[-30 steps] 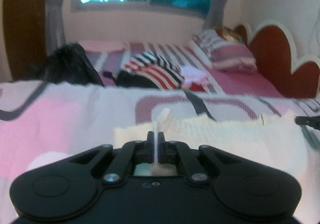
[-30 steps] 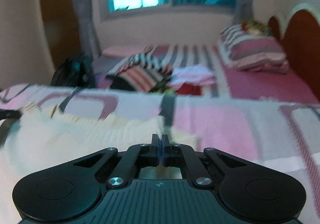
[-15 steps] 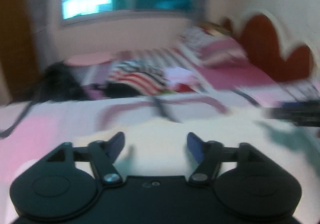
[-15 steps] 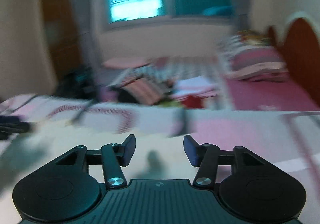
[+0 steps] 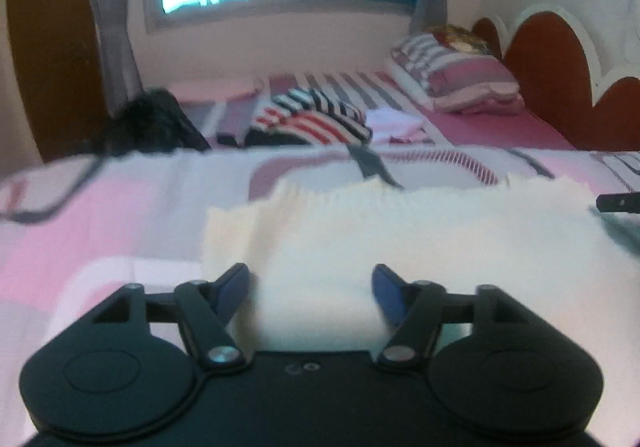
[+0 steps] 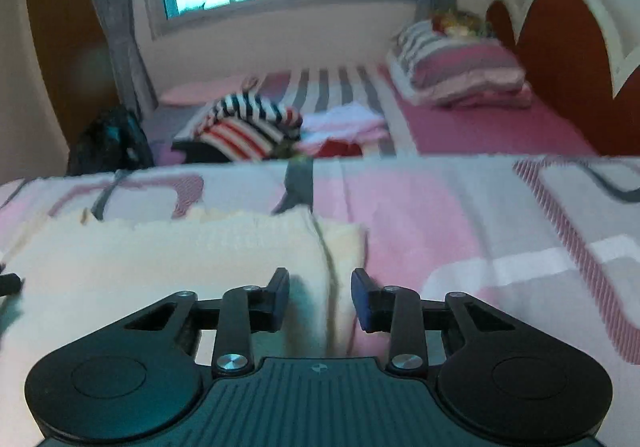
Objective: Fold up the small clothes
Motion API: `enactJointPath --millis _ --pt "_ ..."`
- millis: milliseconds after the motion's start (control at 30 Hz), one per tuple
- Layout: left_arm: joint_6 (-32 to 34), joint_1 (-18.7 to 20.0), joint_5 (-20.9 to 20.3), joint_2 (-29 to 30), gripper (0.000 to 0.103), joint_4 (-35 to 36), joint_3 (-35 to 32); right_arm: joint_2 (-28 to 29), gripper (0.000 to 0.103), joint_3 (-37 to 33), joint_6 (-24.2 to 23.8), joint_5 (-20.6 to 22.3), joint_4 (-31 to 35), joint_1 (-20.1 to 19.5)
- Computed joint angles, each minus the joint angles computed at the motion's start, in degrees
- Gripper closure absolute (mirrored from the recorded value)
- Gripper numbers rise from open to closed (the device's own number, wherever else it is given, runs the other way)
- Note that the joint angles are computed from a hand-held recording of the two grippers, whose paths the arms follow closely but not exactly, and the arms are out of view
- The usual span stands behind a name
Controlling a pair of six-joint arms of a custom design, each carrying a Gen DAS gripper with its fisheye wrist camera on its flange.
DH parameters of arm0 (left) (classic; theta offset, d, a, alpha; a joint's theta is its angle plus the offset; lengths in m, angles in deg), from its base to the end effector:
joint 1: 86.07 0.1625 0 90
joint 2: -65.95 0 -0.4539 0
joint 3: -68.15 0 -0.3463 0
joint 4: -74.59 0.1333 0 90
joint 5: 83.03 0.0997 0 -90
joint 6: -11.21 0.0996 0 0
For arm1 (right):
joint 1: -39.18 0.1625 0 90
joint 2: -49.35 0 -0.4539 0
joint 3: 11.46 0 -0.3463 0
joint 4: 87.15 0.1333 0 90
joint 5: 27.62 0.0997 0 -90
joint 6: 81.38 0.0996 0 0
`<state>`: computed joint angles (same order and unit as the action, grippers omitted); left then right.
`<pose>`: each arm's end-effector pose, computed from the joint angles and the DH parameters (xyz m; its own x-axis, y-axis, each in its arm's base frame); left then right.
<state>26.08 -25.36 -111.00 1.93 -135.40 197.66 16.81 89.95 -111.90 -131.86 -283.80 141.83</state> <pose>-0.0215 -0.4906 0.3095 -0.6624 -0.2544 -0.7046 0.4698 0.5915 -0.6552 0.2475 -0.6059 0.0684 -0.7552 -0.4478 0.4786 -0.6462 0.6312 -0.4290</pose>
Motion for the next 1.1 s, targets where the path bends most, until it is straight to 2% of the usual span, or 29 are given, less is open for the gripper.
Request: enactJointPath --millis 33,100,200,300,367,433,467,500,533,567,633,700,733,833,933,1033,1100 --pt "-1.04 -1.2 -1.22 -0.31 0.031 -0.92 0.92 -1.39 0.068 1.78 0.98 3.87 0.21 -0.16" --pt "-3.89 -2.98 -2.57 0.39 0.029 -0.26 1.96 -2.86 0.068 4.4 0.05 7.73 1.9 0.73" --pt "-7.26 -4.53 -4.14 2.84 0.029 2.68 2.51 -2.84 0.068 7.35 -3.16 9.93 4.46 2.75" --pt "-10.3 -4.58 -4.0 4.37 0.029 6.37 3.42 -0.68 0.068 8.15 -4.17 8.52 4.72 3.94" --pt "-8.16 -4.26 -3.01 4.74 0.026 2.86 5.06 -0.06 0.068 8.48 -5.19 7.81 3.52 3.54" --pt "-8.95 -4.77 0.14 3.54 0.025 2.62 6.88 -0.59 0.068 9.64 -6.53 4.6 -0.03 3.12" --pt "-9.61 -5.17 3.1 3.04 0.024 2.61 7.86 -1.11 0.068 10.25 -6.63 2.47 -2.23 2.64" --pt "-11.13 -5.57 5.61 2.39 0.024 3.89 8.56 -1.79 0.068 11.49 -6.57 1.22 -4.14 1.67" --pt "-14.11 -5.87 6.46 0.84 0.025 7.11 9.21 -3.59 0.068 13.13 -5.69 1.31 -4.29 0.72" --pt "-17.49 -6.67 7.2 -0.86 0.03 10.66 9.78 -5.27 0.068 13.77 -4.17 2.95 -2.55 -0.23" --pt "-21.96 -9.3 9.52 -2.02 0.03 13.83 11.07 -6.54 0.068 14.97 -2.39 3.11 -4.17 0.57" --pt "-23.96 -12.24 8.62 -1.99 0.03 14.12 12.82 -7.86 0.068 17.04 -2.47 6.74 -4.86 1.61" --pt "-24.58 -13.27 8.36 -1.79 0.03 14.11 13.28 -8.47 0.068 17.79 -2.14 7.11 -3.77 2.41" --pt "-32.41 -17.35 7.35 -2.13 0.03 18.95 16.45 -8.87 0.068 21.58 -2.63 6.81 -3.04 5.16" --pt "-35.17 -19.46 8.68 -0.83 0.027 21.22 18.57 -8.33 0.068 26.4 -3.68 4.25 -6.48 7.16" --pt "-37.85 -19.14 8.5 -1.62 0.028 26.65 18.67 -5.88 0.068 27.89 -0.3 -0.6 -10.76 8.32" --pt "-40.84 -19.42 7.35 -2.53 0.036 29.54 18.67 -3.78 0.068 28.68 0.01 -3.8 -14.46 9.34"
